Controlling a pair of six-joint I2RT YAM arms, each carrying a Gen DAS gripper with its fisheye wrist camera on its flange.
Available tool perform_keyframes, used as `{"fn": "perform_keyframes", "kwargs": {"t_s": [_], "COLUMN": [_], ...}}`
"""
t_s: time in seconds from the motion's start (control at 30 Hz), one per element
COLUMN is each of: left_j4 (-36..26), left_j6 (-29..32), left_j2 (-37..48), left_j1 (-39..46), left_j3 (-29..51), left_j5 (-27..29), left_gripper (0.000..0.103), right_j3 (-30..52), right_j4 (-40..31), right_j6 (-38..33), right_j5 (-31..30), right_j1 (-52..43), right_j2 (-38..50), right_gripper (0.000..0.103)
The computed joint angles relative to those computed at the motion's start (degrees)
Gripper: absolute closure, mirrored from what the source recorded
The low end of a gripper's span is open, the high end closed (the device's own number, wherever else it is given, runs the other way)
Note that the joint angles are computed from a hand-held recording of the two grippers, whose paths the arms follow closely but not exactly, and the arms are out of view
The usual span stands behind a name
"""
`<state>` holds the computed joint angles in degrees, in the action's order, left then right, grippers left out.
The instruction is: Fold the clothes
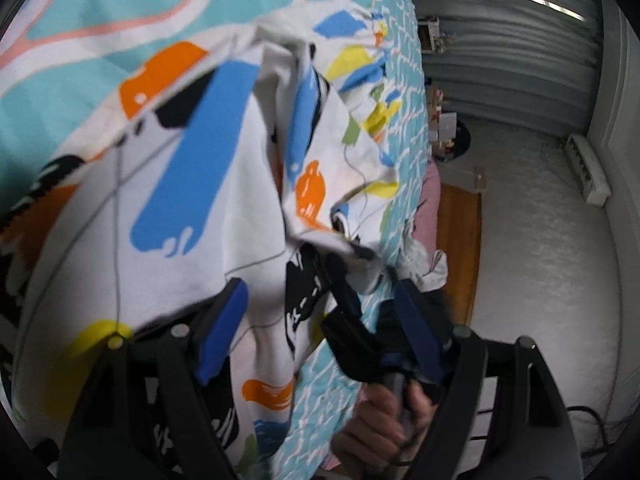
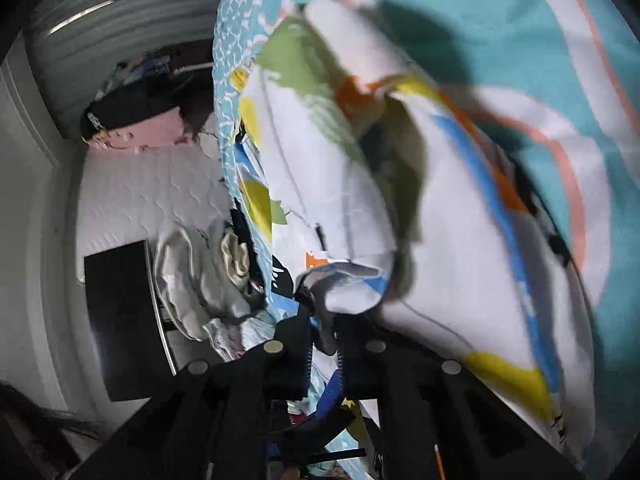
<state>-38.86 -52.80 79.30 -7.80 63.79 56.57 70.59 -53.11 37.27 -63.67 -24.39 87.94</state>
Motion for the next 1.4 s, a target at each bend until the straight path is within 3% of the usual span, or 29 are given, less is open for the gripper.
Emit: {"fn": "perform_keyframes", "kwargs": {"t_s": [0.23,0.37,0.43,0.6,0.67,0.7,0.73,0.77,0.83,0.93,1.07,1.1,1.13,1.2,1.33,1.4], "left_j4": [5.7,15.7,21.4,36.4,40.2,45.0,46.8,47.7,42.7,40.4,44.1,44.7,41.7,31.1,22.4,23.9], "left_j6": [-5.1,-13.3,-17.6,-25.8,-27.7,-30.6,-30.9,-30.5,-25.9,-23.2,-27.3,-28.2,-26.5,-19.6,-16.4,-19.1], "left_j2": [0.8,0.5,0.9,6.0,8.8,10.0,11.7,13.4,15.9,20.0,27.8,29.7,32.1,36.7,43.1,44.0], "left_j1": [1.0,-0.3,-2.1,-5.8,-6.5,-6.5,-6.5,-6.4,-6.6,-6.2,-3.9,-3.2,-2.2,-0.9,0.5,1.1], "left_j3": [-1.1,-4.1,-5.2,-5.7,-5.2,-5.9,-5.2,-4.0,0.3,6.2,15.2,17.8,22.1,31.2,41.2,42.2], "left_j5": [2.4,4.2,3.7,1.0,-0.1,0.0,0.6,1.3,1.4,1.8,1.9,1.4,0.5,-0.7,-3.3,-4.3], "left_gripper": [0.025,0.022,0.011,0.011,0.012,0.02,0.038,0.042,0.044,0.044,0.044,0.044,0.044,0.044,0.043,0.042], "right_j3": [-4.3,1.3,3.2,6.2,5.8,6.0,6.3,6.4,7.6,10.3,25.2,26.9,27.5,28.8,29.6,27.3], "right_j4": [6.2,3.8,2.8,1.0,3.5,3.6,3.6,5.2,8.2,16.7,14.1,13.5,13.2,12.5,-0.2,-4.5], "right_j6": [7.0,6.8,6.9,6.3,9.0,9.0,8.9,10.4,12.9,20.0,20.6,20.8,21.2,21.9,12.2,9.4], "right_j5": [-4.9,-6.0,-6.6,-5.2,-4.8,-4.6,-4.4,-4.1,-3.6,-2.8,1.5,2.2,2.8,4.1,6.7,7.6], "right_j1": [-2.6,-1.7,-1.4,-0.3,0.4,0.4,0.5,1.0,1.9,4.0,7.4,7.6,7.5,7.2,4.5,2.9], "right_j2": [-5.1,-4.8,-4.4,-3.0,-3.5,-3.4,-3.2,-3.2,-1.9,1.2,11.3,12.2,12.1,12.1,10.1,9.0], "right_gripper": [0.095,0.095,0.095,0.095,0.095,0.095,0.095,0.095,0.095,0.095,0.094,0.084,0.065,0.046,0.041,0.041]}}
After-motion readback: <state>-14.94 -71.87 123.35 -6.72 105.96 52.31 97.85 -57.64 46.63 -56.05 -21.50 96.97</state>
